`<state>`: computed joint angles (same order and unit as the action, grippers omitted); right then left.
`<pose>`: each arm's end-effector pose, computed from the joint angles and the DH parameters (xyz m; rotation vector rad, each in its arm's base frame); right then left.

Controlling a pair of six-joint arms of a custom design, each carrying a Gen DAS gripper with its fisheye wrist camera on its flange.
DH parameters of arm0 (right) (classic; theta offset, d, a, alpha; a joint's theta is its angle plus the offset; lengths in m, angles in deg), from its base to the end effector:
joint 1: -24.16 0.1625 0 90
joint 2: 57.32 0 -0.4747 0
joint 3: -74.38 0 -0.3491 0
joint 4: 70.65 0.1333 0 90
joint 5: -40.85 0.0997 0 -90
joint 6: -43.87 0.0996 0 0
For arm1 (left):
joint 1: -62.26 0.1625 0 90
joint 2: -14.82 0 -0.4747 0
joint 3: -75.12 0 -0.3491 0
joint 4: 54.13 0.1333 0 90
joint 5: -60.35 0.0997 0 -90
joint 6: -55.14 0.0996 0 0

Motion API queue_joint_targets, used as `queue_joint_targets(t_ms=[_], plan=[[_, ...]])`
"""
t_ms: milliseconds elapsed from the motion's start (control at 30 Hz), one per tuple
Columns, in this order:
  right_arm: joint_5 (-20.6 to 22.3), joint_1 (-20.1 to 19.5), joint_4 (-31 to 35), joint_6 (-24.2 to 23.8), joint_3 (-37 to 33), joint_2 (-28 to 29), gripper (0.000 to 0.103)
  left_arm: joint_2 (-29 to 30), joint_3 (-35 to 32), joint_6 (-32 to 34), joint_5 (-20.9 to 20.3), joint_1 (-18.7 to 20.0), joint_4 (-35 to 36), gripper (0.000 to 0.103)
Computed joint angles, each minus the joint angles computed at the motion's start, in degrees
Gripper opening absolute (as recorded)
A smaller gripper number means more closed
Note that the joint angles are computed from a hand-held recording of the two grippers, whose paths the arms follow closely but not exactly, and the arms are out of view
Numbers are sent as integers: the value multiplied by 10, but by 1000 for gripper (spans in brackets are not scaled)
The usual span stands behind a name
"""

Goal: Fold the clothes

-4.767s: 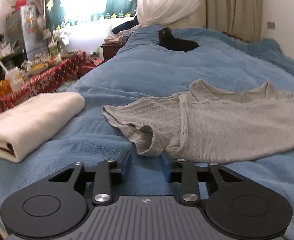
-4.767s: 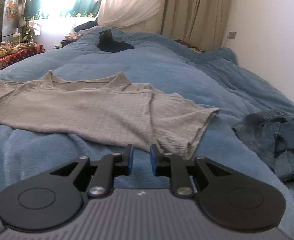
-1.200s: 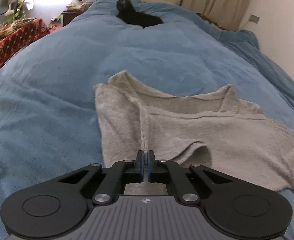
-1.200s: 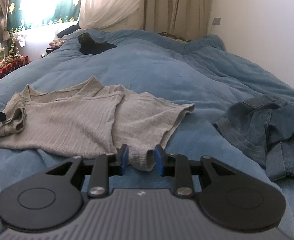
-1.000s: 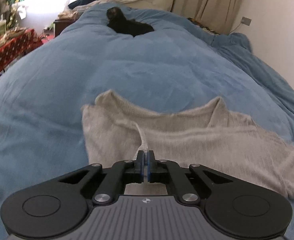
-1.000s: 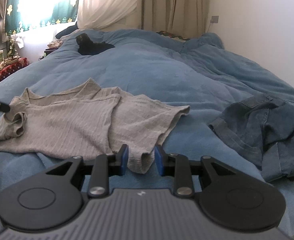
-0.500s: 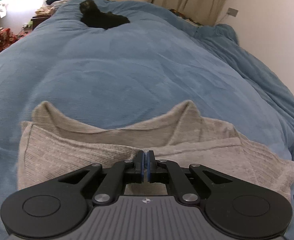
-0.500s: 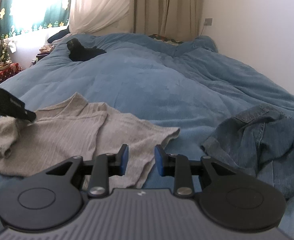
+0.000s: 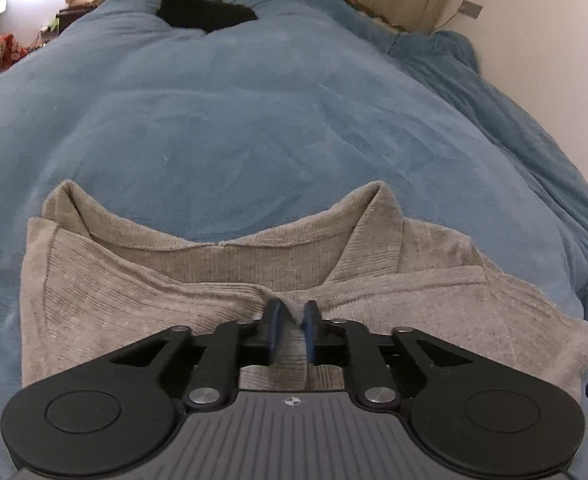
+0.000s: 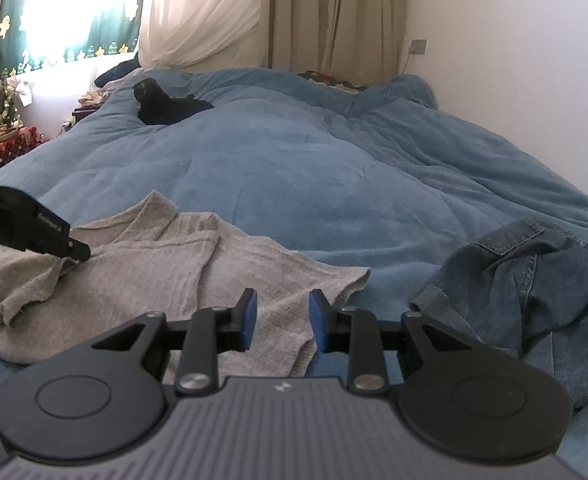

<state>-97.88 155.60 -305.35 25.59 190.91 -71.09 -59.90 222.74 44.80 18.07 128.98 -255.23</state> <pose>0.3761 -0.3377 -0.0472 0.7797 -2.1406 1.0468 0.0528 -0.4011 0.2957 -0.0916 2.3431 -1.0648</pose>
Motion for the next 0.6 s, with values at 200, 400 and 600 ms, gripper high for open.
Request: queue_joint_targets(t_ms=[200,400,600], plan=[[6,3,-6,8,3,-2,31,-18,25,16,40,-49,11,38],[11,4,-1,21,6,-3,31,-77,67,-12,70,-87,55,38],[8,4,6,28,9,1,31,-164,97,-72,118,-133,174,39]])
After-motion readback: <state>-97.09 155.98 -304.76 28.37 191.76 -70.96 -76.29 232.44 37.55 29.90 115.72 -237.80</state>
